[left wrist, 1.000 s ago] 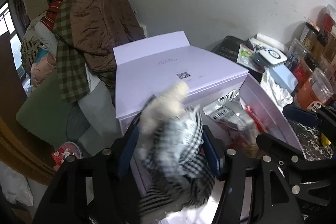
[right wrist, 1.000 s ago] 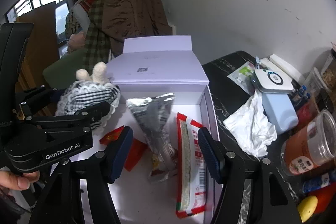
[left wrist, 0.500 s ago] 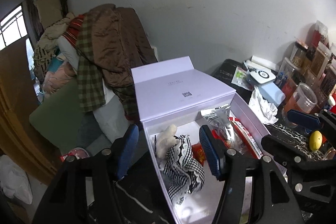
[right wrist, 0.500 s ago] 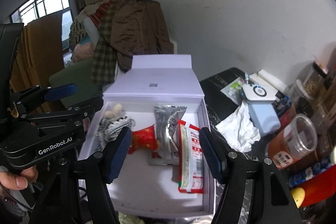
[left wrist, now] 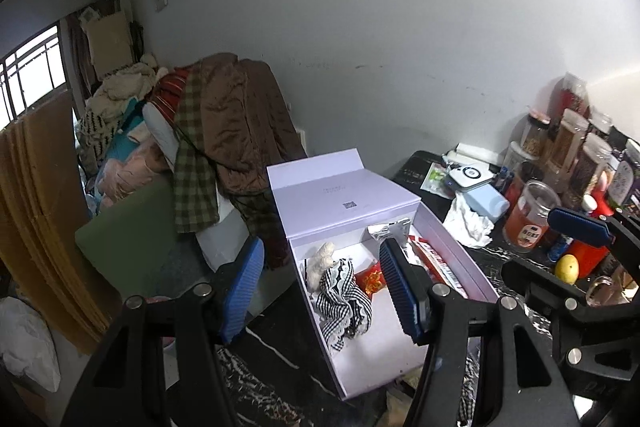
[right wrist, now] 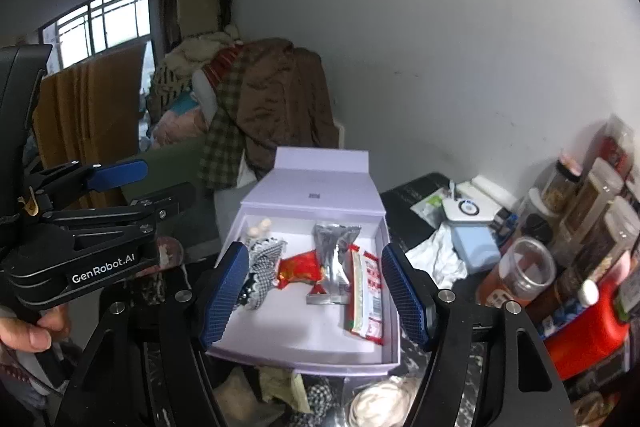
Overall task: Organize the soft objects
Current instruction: 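Withdraw both grippers from the box back toward the table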
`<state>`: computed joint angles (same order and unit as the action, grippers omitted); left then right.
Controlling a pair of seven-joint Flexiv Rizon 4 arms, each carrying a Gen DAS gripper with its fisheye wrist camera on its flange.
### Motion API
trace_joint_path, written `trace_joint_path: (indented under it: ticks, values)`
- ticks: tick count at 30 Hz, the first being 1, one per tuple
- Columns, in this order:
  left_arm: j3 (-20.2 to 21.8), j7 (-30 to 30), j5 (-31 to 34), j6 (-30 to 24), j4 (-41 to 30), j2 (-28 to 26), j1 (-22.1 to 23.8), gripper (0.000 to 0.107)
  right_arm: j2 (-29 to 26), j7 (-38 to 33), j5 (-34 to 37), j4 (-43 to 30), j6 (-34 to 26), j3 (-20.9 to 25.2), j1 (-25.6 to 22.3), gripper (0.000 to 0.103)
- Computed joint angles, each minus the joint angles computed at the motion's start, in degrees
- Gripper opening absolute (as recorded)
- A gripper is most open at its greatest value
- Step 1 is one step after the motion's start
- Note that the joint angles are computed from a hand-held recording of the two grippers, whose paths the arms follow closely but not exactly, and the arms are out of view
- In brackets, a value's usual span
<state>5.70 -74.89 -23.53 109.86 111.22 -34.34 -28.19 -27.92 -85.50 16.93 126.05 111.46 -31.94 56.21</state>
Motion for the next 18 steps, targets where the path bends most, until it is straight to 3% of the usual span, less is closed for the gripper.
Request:
trace_joint_path:
  ticks: [5,8,9,12,18]
  values:
    - [-0.32,-0.21,0.01,4.09,4.59,3.03,-0.78,0.061,2.94,-2.24,2.62,3.23,2.35,-1.57,3.6,0.073]
    - [-1.31,0.11,-0.3,6.89,7.47,4.62,-0.68,0.08,4.44,-4.55,5.58,4.95,3.72,-3.0,6.58,0.075]
    - [-2.28,-0.16,0.47,8.67,8.75,5.18,0.05,0.081,5.12,-5.3,6.63,5.72,4.49,-2.98,7.29,0.076]
    - [-4.03,0.2,1.0,11.87,11.96,6.8,0.95,0.081,6.8,-7.49,9.76,7.04,5.67,-1.97,8.24,0.078]
    - [-6.45,0.53,1.98,14.28,16.63,9.19,2.11,0.081,9.02,-12.4,17.43,9.73,7.74,-4.5,14.77,0.086]
